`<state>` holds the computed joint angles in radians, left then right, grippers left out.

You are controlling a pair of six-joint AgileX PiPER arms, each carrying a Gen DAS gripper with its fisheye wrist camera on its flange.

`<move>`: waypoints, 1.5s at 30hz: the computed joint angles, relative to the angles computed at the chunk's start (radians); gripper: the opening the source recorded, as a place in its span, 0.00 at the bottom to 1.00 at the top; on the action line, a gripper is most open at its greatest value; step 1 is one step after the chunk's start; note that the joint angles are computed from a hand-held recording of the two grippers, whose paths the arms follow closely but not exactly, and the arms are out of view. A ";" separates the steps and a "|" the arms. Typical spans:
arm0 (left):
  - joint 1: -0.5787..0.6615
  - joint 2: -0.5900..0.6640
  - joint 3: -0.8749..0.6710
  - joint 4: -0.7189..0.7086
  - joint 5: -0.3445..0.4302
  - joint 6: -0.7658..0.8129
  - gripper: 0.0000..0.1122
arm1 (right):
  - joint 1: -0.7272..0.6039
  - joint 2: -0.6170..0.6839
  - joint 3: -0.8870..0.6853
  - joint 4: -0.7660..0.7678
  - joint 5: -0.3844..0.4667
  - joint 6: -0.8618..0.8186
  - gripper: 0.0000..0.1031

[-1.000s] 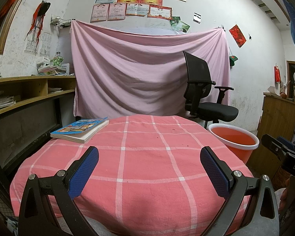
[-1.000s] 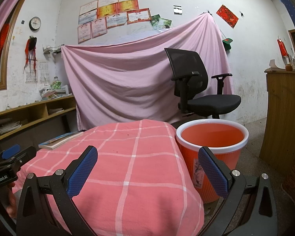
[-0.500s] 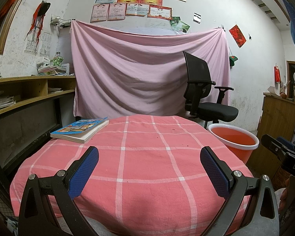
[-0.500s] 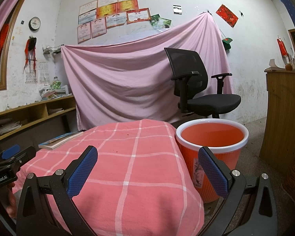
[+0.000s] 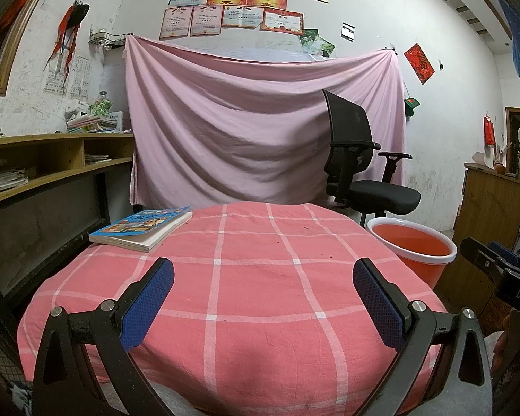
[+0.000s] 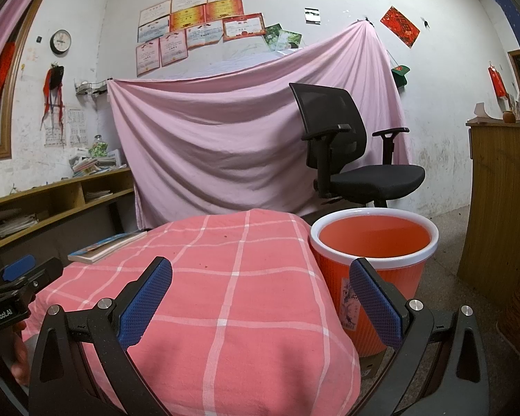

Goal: Collect trash

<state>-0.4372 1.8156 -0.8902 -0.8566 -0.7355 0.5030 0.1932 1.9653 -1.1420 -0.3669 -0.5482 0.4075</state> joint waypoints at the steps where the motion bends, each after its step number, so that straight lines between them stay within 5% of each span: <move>1: 0.000 0.000 0.000 0.000 0.000 0.000 0.90 | 0.000 0.000 0.000 0.001 0.000 -0.001 1.00; 45: 0.000 0.035 -0.012 -0.011 -0.001 0.008 0.90 | 0.008 -0.005 0.014 0.017 0.006 -0.015 1.00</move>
<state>-0.4371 1.8502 -0.9021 -0.8677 -0.7366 0.5113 0.2015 1.9599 -1.1276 -0.3500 -0.5425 0.3922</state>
